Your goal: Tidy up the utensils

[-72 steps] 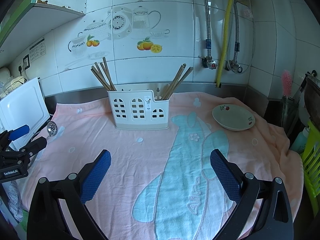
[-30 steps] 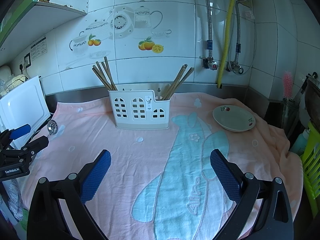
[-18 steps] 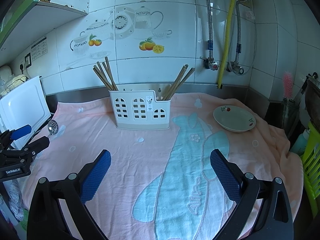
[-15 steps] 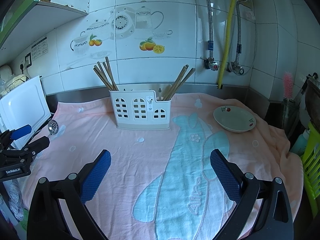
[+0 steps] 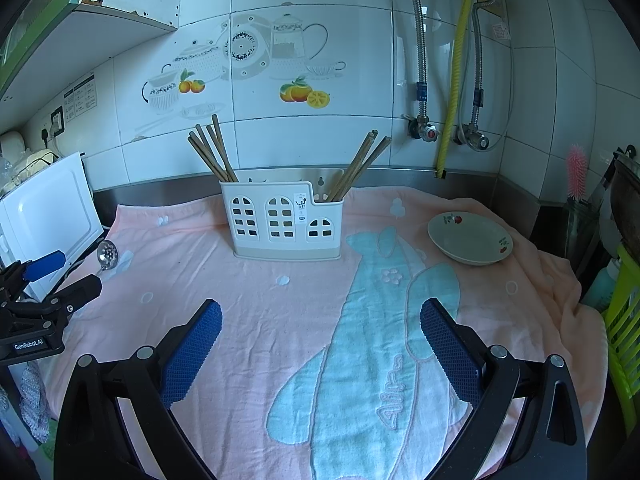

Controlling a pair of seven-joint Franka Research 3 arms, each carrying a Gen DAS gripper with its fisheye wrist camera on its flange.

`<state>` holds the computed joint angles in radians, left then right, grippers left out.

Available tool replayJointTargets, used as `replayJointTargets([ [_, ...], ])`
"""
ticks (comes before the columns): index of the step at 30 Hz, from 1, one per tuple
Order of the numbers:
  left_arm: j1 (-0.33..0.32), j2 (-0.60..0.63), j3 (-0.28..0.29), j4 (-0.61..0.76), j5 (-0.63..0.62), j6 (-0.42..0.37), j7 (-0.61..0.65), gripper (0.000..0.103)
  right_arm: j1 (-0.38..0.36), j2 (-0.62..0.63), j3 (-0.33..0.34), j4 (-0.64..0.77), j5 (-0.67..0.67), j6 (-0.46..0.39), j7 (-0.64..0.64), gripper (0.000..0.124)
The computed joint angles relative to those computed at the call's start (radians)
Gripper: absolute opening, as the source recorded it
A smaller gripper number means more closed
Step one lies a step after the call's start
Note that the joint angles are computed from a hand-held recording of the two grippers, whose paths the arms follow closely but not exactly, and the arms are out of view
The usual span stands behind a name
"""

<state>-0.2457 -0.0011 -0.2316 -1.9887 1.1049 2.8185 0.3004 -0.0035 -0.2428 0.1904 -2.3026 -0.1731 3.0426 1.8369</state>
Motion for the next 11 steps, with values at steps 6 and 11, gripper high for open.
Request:
replayJointTargets([
  [6,0.001,0.0,0.001,-0.003,-0.019,-0.002,0.008,0.098,-0.004,0.0,0.002,-0.004,-0.01,0.003,0.008,0.096],
  [11,0.003,0.0,0.004,-0.009,-0.028,0.006,0.007,0.098,0.001,0.004,-0.005,-0.006,0.002,0.006,-0.003,0.096],
])
